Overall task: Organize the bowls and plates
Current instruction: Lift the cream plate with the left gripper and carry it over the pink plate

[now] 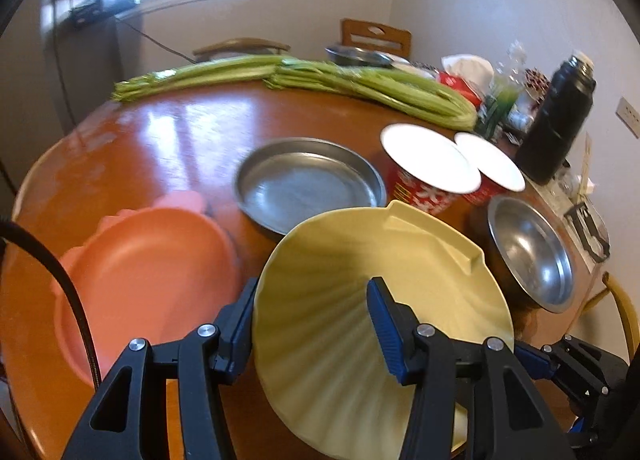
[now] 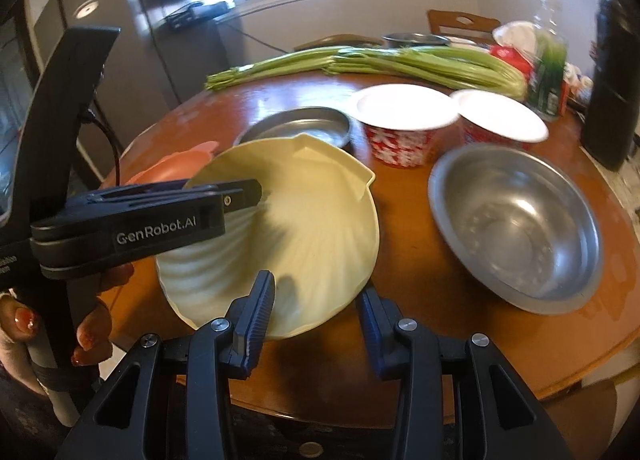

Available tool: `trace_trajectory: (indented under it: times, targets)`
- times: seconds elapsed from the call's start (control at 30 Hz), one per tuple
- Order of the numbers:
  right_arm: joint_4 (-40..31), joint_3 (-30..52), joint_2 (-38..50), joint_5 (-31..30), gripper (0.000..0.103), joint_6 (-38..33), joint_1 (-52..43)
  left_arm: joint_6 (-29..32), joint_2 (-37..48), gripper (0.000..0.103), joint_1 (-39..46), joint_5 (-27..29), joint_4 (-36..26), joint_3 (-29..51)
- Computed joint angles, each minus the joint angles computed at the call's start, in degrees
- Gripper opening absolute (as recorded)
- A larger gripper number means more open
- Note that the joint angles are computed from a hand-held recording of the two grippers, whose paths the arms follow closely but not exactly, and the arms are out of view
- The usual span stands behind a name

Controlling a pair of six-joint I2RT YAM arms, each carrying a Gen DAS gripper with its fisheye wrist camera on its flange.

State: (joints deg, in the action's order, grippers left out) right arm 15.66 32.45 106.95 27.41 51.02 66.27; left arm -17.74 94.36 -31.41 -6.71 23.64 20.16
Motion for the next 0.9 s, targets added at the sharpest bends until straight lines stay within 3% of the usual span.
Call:
trace_trajectory:
  times: [0.47,0.9]
  targets:
    - [-2.0,16.2,6.6,-2.5,0.043,-17.5,-3.3,3.3,-14.2,0.053,16.0,1.7,-2.8,-8.1]
    - [-8.3,34.5,18.1,-11.2,0.044,-29.0,-6.7,8.3,-10.7,0.053,30.1,6.5,1.5,-9.3]
